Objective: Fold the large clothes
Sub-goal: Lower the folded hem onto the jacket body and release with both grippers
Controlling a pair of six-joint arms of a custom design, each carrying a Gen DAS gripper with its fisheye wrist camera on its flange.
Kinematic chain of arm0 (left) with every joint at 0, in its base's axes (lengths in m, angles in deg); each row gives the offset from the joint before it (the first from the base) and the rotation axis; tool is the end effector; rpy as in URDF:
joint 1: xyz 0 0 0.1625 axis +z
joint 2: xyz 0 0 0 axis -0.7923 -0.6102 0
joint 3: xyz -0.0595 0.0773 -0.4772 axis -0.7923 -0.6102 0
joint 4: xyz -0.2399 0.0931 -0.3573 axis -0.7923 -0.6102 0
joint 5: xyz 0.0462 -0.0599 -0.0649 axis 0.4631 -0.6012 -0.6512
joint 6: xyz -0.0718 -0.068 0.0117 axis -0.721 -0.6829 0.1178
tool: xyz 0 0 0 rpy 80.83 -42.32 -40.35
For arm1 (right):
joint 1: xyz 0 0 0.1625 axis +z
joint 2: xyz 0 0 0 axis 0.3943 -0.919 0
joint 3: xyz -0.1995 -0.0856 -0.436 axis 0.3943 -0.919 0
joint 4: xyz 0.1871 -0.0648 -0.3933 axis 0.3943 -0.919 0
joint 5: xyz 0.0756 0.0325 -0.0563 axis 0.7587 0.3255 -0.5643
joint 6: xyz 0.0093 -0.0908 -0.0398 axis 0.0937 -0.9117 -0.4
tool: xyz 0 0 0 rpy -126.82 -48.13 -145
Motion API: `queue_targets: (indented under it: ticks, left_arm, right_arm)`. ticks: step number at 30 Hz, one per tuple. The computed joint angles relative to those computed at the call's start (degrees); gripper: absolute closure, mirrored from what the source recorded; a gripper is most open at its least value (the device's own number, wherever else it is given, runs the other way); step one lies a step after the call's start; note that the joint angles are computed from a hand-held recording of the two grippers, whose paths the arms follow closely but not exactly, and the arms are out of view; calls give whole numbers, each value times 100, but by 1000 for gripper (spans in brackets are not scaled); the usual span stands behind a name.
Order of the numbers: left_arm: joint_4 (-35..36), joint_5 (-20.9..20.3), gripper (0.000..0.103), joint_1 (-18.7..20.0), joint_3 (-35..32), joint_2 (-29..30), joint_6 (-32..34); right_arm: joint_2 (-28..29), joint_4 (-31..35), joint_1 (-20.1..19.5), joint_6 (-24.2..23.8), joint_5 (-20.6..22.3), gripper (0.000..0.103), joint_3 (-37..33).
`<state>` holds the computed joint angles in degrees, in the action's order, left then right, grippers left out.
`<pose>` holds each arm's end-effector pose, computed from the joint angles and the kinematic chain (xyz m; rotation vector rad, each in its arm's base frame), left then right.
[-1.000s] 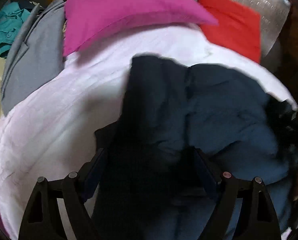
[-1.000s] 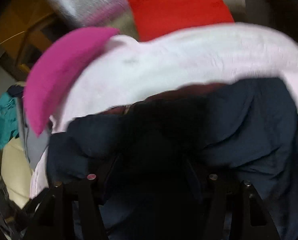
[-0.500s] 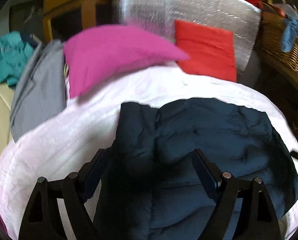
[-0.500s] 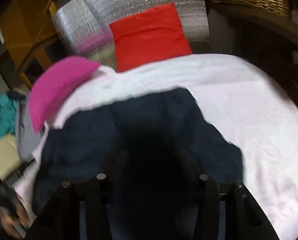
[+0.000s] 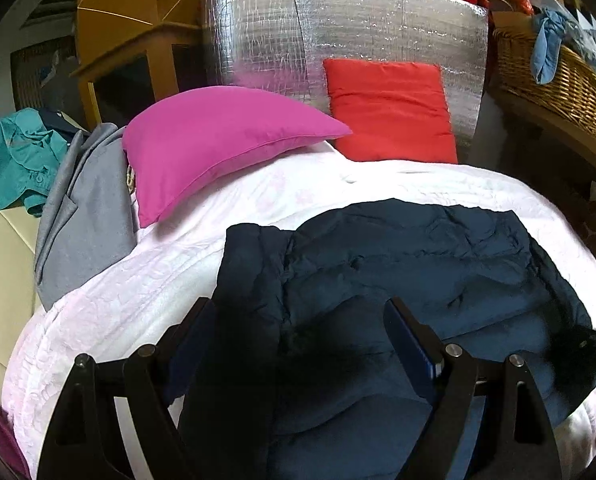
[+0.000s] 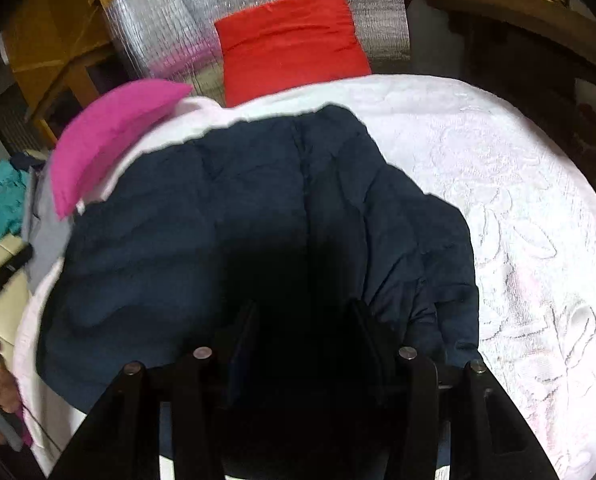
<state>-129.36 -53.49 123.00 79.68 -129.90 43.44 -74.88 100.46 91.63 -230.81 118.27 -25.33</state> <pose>-0.1139 -0.8633 0.4810 0.9677 2.2665 -0.7950 0.3972 -0.7398 0.0835 -0.3317 -2.2175 1.1082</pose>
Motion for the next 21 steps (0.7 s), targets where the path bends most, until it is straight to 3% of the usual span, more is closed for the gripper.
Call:
queue_targets:
  ticks: [3,6,9,14,16,19,21]
  left_arm:
    - [4,60,17,11,-41,44,29]
    - [-28,174,17,23,-94,102,67]
    - [-38,247,17,39,-128,140,98]
    - [119,449,17,71,-276,272,117]
    - [779,673,16,113,-592,446,-137]
    - [1982,1004,16,208,-1223,773,-777]
    - [2188,852,16,252,-1414,825,-990]
  right_arm:
    - [-414,-963,79,-537,3,52,698]
    - [-467,-1320,135,-869,157,52,771]
    - [-289,-915,82,-588,83,52,390]
    - [318,388,-152,51,-257,49,-751]
    - [270,259,-164,-88,-296,45,-652]
    - [-156,-275,-182,-108,-525,44,110]
    - [-514,-787,-190,-170,-634,44,739]
